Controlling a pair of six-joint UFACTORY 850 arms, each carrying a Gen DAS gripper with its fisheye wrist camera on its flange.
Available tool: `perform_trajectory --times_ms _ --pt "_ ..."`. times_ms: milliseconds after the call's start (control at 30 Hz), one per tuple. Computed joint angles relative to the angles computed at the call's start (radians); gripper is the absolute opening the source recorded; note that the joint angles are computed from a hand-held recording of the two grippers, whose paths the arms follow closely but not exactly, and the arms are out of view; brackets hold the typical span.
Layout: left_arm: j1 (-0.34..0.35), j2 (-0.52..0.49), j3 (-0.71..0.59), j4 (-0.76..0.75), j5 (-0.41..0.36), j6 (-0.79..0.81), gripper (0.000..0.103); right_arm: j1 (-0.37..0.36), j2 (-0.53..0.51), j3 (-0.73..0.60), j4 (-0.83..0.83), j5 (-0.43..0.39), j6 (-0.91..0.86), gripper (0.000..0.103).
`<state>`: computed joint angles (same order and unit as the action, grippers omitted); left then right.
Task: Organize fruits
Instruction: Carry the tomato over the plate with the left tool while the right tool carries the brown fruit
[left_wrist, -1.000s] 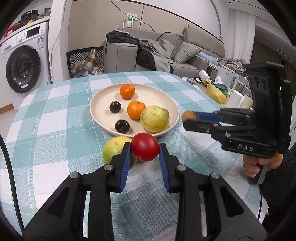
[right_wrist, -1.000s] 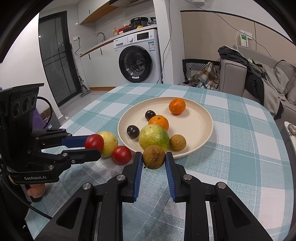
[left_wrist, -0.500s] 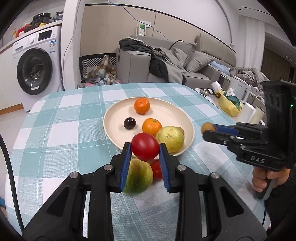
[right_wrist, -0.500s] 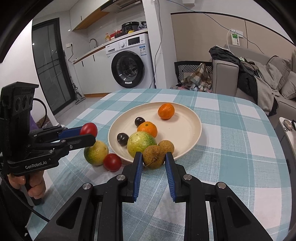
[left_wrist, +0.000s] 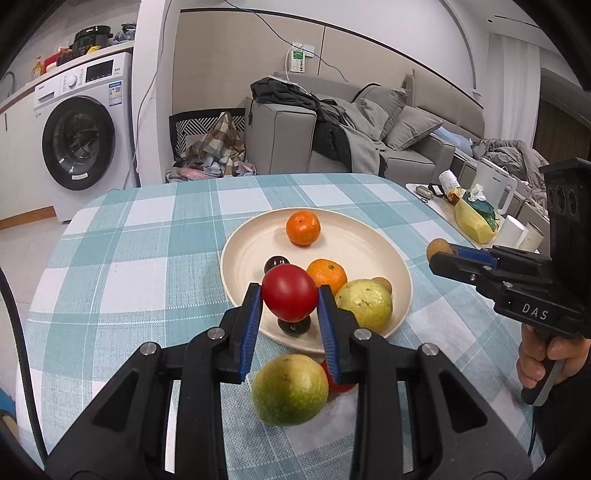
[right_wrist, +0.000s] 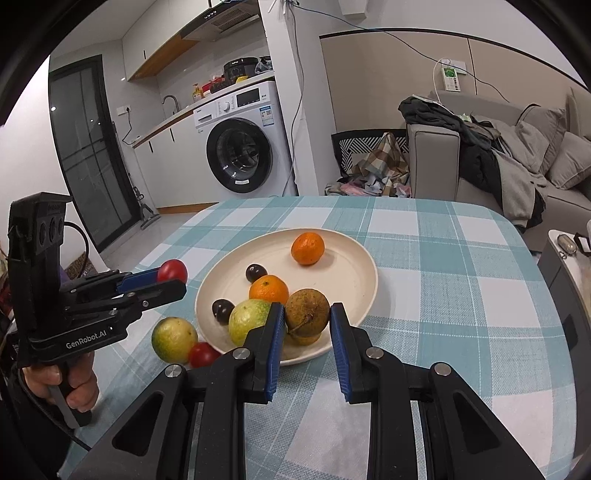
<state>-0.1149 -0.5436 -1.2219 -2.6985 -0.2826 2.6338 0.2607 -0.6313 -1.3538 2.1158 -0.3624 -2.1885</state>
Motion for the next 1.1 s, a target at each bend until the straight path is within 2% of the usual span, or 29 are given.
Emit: perform_trajectory --times_ms 567,1000,1100 --pt "0.004 -0.090 -0.130 0.081 0.063 -0.064 0.027 -0.004 -0.059 -0.097 -0.162 0.024 0.160 0.026" --pt "0.015 -0.167 -0.216 0.251 0.100 -0.238 0.027 -0.011 -0.120 -0.174 -0.315 0.036 0.332 0.026" --pt "0.012 -0.177 -0.226 0.222 0.112 -0.203 0.027 -0.014 -0.134 -0.189 -0.357 0.042 0.383 0.026"
